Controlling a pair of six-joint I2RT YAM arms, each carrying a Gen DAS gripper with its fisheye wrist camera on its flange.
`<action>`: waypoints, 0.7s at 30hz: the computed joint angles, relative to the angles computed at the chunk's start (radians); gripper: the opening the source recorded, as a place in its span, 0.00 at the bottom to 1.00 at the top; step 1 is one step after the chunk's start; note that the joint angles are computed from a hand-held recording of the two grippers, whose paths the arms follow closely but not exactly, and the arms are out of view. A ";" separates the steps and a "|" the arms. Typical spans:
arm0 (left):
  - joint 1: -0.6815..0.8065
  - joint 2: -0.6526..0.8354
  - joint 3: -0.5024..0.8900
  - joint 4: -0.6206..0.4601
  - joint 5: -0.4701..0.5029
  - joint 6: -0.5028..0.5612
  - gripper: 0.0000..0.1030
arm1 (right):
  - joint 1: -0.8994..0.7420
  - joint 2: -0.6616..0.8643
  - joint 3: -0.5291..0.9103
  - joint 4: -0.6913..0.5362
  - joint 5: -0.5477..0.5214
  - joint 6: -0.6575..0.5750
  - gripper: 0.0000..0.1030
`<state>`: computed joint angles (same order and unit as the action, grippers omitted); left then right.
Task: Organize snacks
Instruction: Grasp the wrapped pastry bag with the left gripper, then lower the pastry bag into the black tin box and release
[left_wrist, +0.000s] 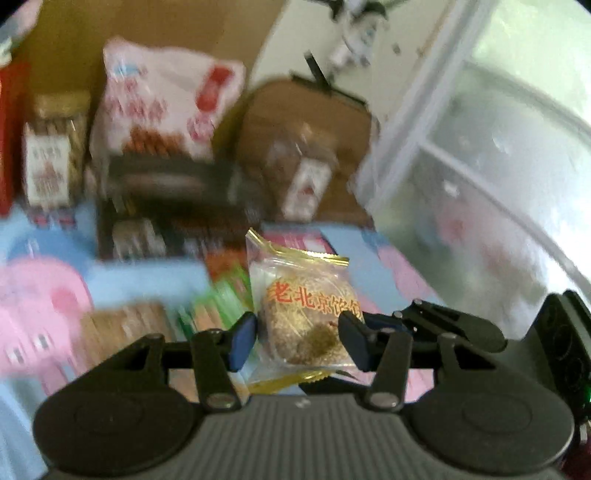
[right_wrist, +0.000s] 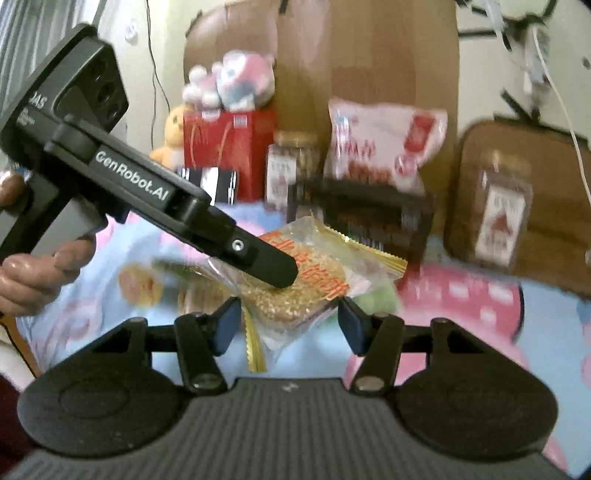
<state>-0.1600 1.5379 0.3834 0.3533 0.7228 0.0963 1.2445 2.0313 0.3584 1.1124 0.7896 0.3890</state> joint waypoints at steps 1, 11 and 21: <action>0.003 0.015 0.049 -0.007 -0.008 -0.023 0.48 | -0.051 -0.010 0.006 0.031 -0.045 -0.060 0.59; -0.010 0.439 0.614 -0.112 -0.170 -0.189 0.48 | -0.561 0.044 0.424 -0.250 -0.594 -0.228 0.59; -0.005 0.603 0.755 -0.129 -0.247 -0.214 0.51 | -0.637 0.198 0.684 -0.437 -0.656 -0.221 0.69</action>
<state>-0.1649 2.1413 1.1387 0.2242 0.4761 -0.1173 0.6075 2.2290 1.0429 0.6752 0.1339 0.1685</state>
